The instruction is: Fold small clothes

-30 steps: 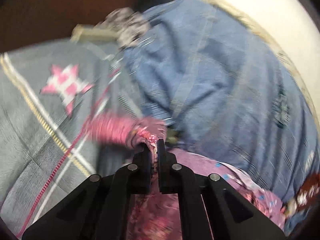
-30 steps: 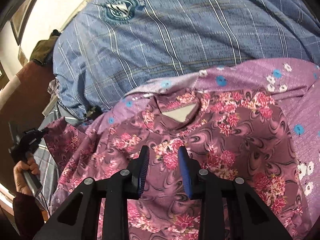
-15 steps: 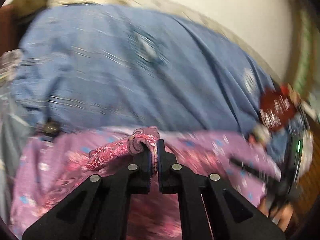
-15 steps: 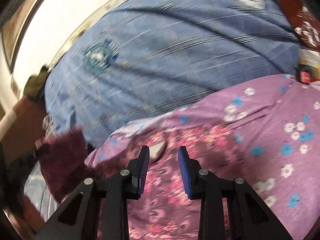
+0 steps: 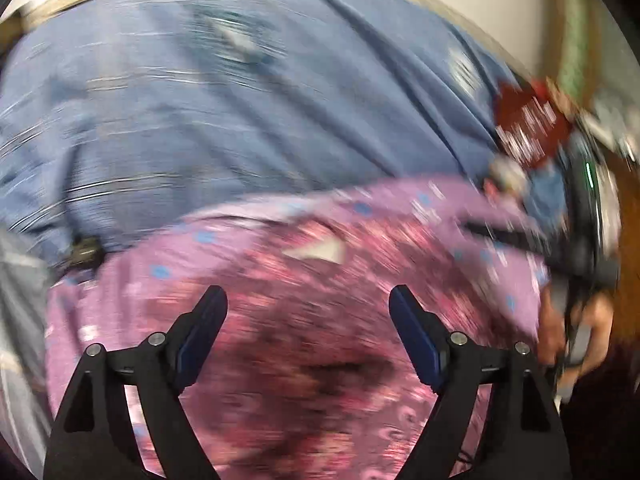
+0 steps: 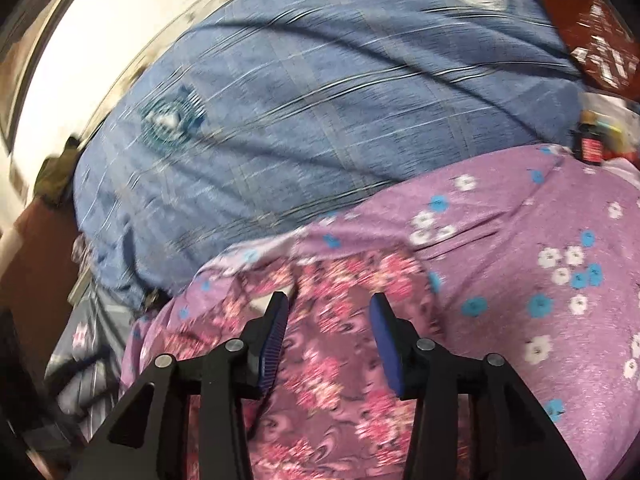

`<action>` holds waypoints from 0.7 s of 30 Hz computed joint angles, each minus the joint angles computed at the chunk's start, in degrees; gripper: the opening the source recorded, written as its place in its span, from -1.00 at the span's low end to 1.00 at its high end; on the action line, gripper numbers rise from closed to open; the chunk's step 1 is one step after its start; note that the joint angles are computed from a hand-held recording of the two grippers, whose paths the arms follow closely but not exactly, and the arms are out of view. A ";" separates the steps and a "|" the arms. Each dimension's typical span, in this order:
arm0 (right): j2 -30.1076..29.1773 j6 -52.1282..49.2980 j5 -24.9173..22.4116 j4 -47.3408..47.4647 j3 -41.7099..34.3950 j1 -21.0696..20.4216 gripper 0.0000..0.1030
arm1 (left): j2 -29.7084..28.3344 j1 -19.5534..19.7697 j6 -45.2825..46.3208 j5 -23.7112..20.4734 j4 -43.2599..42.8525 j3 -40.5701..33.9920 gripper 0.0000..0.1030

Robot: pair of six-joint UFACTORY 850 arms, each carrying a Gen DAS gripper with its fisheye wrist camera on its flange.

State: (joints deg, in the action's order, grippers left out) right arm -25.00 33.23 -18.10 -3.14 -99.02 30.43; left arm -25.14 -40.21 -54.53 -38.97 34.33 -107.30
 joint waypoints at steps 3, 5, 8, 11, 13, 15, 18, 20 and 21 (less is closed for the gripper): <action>-1.58 -11.40 -1.97 7.79 -2.37 1.70 -0.10 | 5.11 3.38 -11.69 0.13 3.69 7.29 0.63; -2.82 -18.26 -3.26 12.11 -4.16 3.10 -0.08 | 6.48 5.32 -17.30 -3.08 3.59 9.95 0.63; -5.63 -24.78 -6.09 12.40 -8.07 6.30 0.08 | 7.19 7.87 -22.18 -6.01 0.62 12.97 0.63; -9.55 -23.12 -9.59 6.22 -13.19 9.50 0.26 | 6.00 8.88 -21.44 -7.95 -3.10 13.39 0.63; -12.13 -23.40 -12.01 4.47 -16.37 10.99 0.28 | 4.79 8.78 -20.28 -10.36 -4.51 12.55 0.63; -15.79 -22.56 -16.09 1.42 -21.07 12.51 0.29 | 3.83 8.33 -19.76 -11.91 -4.45 11.96 0.63; -21.11 -14.46 -22.71 -9.48 -28.17 14.43 0.28 | 2.75 7.28 -18.16 -13.51 -3.25 10.94 0.63; -23.29 -11.78 -25.53 -12.07 -30.41 14.39 0.17 | 2.15 6.72 -17.41 -14.08 -2.59 10.22 0.63; -23.54 -11.82 -25.96 -10.77 -30.34 13.85 -0.03 | 1.46 6.53 -17.09 -14.69 -2.21 9.51 0.63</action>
